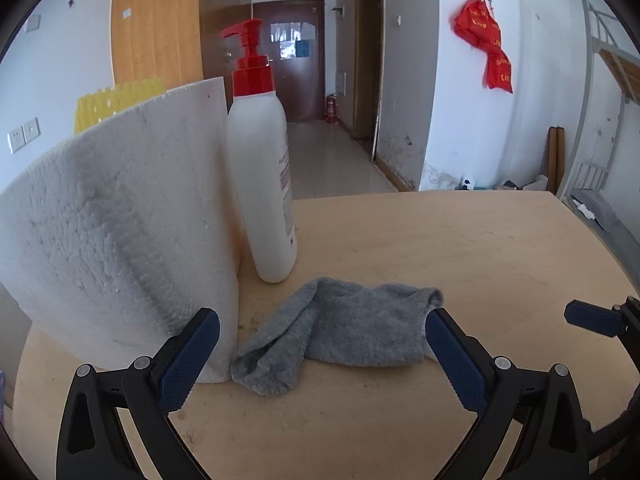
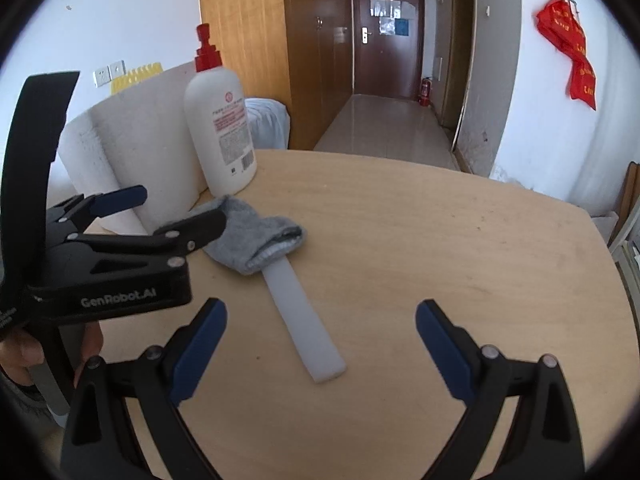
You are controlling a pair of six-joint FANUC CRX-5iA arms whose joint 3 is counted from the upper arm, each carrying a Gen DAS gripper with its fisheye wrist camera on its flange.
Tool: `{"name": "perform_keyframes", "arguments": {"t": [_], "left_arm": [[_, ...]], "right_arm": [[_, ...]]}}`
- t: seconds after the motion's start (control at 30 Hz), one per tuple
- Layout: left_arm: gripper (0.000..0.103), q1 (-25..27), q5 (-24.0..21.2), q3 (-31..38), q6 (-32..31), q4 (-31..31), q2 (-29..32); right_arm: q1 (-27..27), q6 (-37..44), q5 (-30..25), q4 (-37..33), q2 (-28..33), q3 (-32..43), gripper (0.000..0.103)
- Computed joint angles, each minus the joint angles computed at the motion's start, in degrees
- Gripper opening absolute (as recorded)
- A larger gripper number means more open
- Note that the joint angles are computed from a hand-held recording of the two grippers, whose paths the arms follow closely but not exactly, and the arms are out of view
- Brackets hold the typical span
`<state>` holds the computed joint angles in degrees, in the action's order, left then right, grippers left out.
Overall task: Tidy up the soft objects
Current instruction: 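Move the left gripper toward the grey sock while the right gripper approaches the white plastic strip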
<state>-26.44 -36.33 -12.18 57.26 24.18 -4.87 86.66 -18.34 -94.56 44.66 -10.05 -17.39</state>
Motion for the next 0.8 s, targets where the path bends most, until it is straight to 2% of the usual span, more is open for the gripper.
{"name": "perform_keyframes", "arguments": {"t": [0.33,0.43,0.57,0.7,0.8], "left_arm": [[0.1,-1.5,-1.4,3.3,3.1,-3.8,2.4],[0.094,-1.7,-2.3,4.6,4.8,-5.4,3.4],[0.086,-1.5,-5.6,6.6,6.1,-6.3,5.1],[0.086,-1.5,-7.7,8.7,7.1,-6.6,6.8],[0.081,-1.6,-8.6,9.8,8.3,-8.0,7.6]], "right_arm": [[-0.9,1.1,1.0,-0.6,0.2,-0.3,0.097],[-0.8,1.2,1.3,-0.5,0.1,-0.4,0.097],[-0.6,1.1,1.3,-0.3,0.3,-0.3,0.097],[-0.5,1.8,1.2,-0.3,0.9,0.1,0.097],[-1.0,2.0,1.6,-0.2,1.1,0.2,0.097]]}}
